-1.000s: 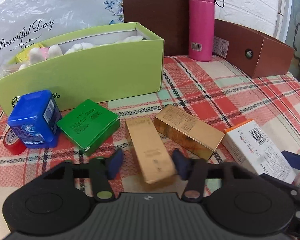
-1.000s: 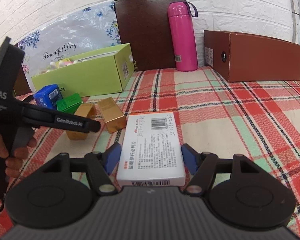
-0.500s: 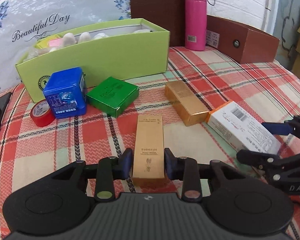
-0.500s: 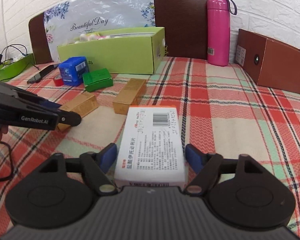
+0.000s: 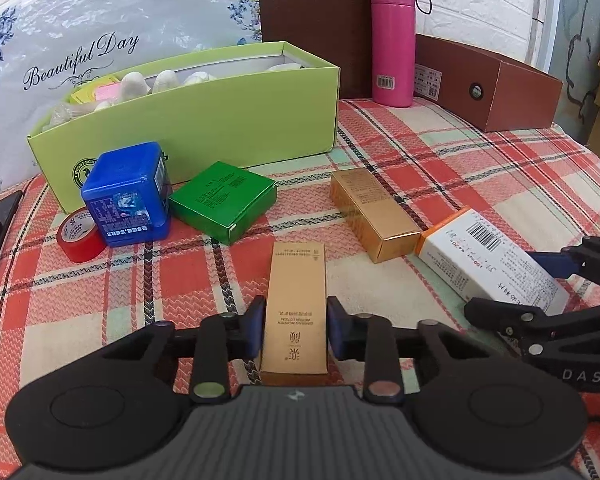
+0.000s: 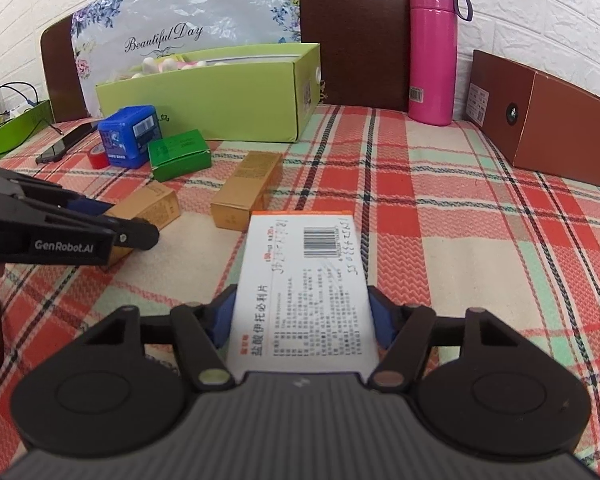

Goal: Organize objects
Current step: 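Grasp the tan box with the left tool while the right tool holds the medicine box, then carry the tan box and medicine box into the lime-green box and open both tools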

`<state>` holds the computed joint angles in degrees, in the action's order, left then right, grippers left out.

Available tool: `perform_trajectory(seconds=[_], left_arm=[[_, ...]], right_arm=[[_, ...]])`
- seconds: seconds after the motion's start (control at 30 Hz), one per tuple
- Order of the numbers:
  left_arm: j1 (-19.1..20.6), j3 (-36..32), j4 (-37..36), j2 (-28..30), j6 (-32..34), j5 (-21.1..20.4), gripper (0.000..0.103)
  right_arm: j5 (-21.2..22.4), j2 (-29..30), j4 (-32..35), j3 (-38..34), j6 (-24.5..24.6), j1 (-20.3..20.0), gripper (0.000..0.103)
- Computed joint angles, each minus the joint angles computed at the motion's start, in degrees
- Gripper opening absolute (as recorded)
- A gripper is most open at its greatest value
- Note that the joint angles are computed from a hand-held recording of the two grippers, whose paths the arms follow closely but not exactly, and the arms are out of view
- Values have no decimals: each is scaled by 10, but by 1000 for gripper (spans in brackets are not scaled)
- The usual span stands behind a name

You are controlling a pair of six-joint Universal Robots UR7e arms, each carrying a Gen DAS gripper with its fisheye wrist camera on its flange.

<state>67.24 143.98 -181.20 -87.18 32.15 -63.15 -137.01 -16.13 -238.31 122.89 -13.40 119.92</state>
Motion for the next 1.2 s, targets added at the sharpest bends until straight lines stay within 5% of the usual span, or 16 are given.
perform_trajectory(seconds=[0.27, 0.5, 0.77, 1.2], left_arm=[[-2, -3, 64, -66, -7, -41, 32], [-17, -24, 75, -101, -14, -84, 32], [-28, -79, 36, -67, -24, -104, 32], [-19, -223, -10, 67, -70, -72, 32]], right_arm=[[59, -35, -23, 43, 33, 15, 65], [83, -72, -54, 35, -9, 34, 65], [113, -83, -21, -51, -90, 22, 65], [122, -29, 97, -271, -164, -19, 65]])
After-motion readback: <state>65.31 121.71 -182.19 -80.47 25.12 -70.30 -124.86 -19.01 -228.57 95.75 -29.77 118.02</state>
